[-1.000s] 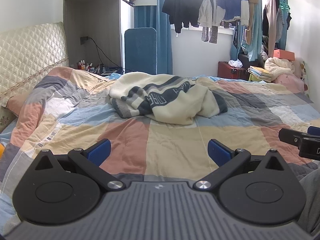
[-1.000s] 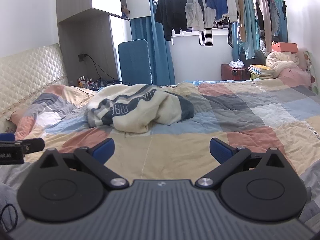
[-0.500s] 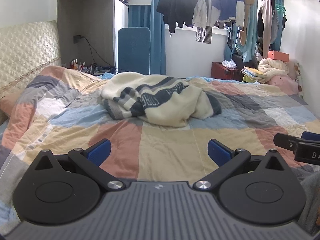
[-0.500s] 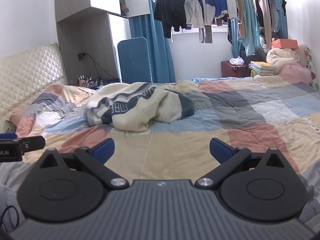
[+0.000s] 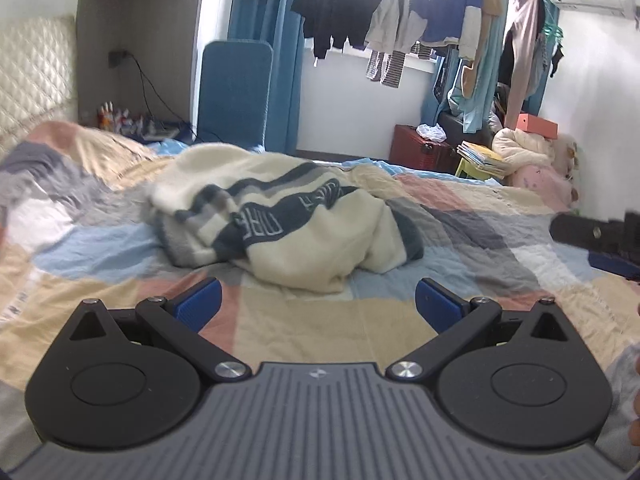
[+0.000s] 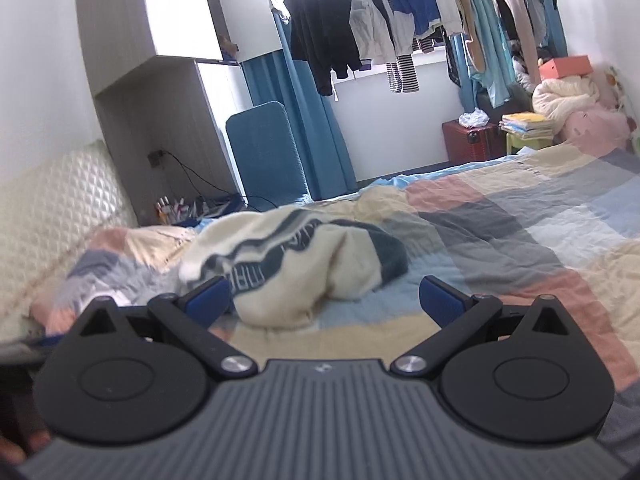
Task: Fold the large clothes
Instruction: 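Reach both grippers into the cream striped blanket and close on its edges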
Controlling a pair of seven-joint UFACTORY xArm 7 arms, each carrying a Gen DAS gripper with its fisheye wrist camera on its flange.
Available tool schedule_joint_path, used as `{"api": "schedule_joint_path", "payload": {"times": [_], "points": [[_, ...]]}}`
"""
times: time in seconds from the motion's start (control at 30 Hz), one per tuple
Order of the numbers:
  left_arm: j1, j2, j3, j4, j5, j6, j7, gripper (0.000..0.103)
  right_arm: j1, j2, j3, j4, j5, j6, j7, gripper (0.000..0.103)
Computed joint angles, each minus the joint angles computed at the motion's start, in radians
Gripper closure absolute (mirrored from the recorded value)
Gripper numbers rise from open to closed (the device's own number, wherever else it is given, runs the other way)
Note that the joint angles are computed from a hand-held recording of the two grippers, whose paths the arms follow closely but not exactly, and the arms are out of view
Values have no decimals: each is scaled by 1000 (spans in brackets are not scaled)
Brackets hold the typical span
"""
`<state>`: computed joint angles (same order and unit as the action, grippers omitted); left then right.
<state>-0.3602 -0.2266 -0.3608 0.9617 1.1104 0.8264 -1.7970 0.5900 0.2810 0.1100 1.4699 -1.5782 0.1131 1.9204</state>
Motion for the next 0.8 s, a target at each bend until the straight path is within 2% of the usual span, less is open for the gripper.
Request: {"api": "schedule_joint_path", "payload": {"times": [0.07,0.13,0.23,0.37,0.5,0.57,0.63,0.67,0.73,0.8], "points": [[22,40,32,15,18,-58,-4,0,-6,78,-3,89,64,-18,-50,0],[44,91,65,32,46,-111,-23,0,-17,172,2,184,180,-37,-160,0],[65,194,123,76,77,-151,-57,0,-84,314,100,306,420,-28,-423,0],[82,327,222,129,89,-275,-61,0,-140,494,235,472,624,46,-699,0],[96,456,319,197,128,-439,-147,0,-167,609,301,561,749,62,-829,0],[91,524,362,250,147,-492,-172,0,-177,654,333,602,814,100,-882,0],[82,591,407,307,160,-527,-220,0,-171,673,325,627,859,128,-895,0],[77,620,429,330,162,-549,-257,0,-166,680,318,636,878,137,-898,0],[67,685,490,381,216,-648,-378,2,-165,691,317,645,919,141,-911,0],[58,747,540,432,240,-729,-470,10,-156,716,311,677,954,144,-933,0]]}}
